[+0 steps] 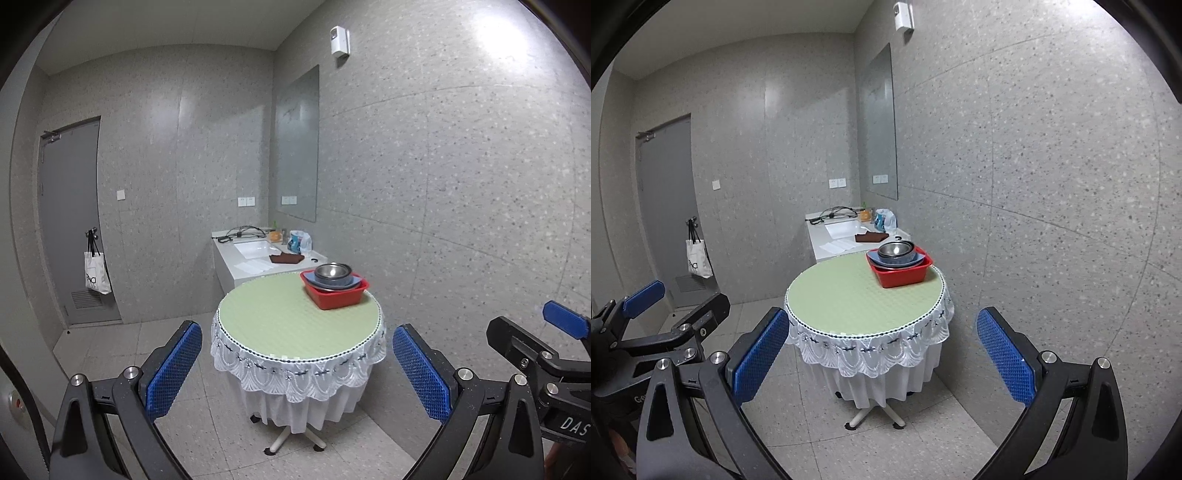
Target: Organize plates and bowls
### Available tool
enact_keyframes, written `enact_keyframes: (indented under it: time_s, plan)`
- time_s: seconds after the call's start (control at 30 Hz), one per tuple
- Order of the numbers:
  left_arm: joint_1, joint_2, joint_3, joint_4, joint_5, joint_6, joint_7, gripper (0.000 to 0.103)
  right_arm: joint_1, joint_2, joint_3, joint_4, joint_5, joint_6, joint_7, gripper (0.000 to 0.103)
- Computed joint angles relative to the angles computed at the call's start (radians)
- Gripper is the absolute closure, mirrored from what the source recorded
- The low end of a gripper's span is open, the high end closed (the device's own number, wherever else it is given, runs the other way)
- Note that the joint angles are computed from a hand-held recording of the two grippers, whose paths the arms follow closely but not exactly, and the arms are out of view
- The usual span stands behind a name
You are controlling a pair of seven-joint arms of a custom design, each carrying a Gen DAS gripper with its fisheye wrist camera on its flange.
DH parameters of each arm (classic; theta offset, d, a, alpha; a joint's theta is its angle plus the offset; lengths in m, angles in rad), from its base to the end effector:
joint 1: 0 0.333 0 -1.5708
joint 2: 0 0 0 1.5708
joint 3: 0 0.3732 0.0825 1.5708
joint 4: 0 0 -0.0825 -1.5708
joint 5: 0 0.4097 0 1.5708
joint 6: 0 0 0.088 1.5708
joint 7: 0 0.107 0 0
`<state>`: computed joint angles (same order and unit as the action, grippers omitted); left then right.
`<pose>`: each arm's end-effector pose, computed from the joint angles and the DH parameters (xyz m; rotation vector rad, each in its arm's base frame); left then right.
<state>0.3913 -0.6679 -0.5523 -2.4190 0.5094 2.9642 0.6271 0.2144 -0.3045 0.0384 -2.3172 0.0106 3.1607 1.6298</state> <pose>0.4001 -0.1716 0.6609 -1.6015 1.2846 -0.9474 0.4897 0.1283 0.6494 -1.6092 1.3309 -0.7999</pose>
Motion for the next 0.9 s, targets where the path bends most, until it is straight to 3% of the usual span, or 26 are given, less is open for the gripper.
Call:
enact_keyframes:
  time_s: [0.3,0.9]
  plan:
    - [-0.002,-0.024,-0.044,0.015,0.008,-0.034,-0.041,0.001,0.016,-0.044,-0.028,-0.040,0.020,0.011,-0.018,0.000]
    - [0.028,0.085,-0.067,0.096,0.123,-0.032,-0.114,0.001,-0.119,-0.017,0.082,-0.020,-0.052,0.012,0.093,0.000]
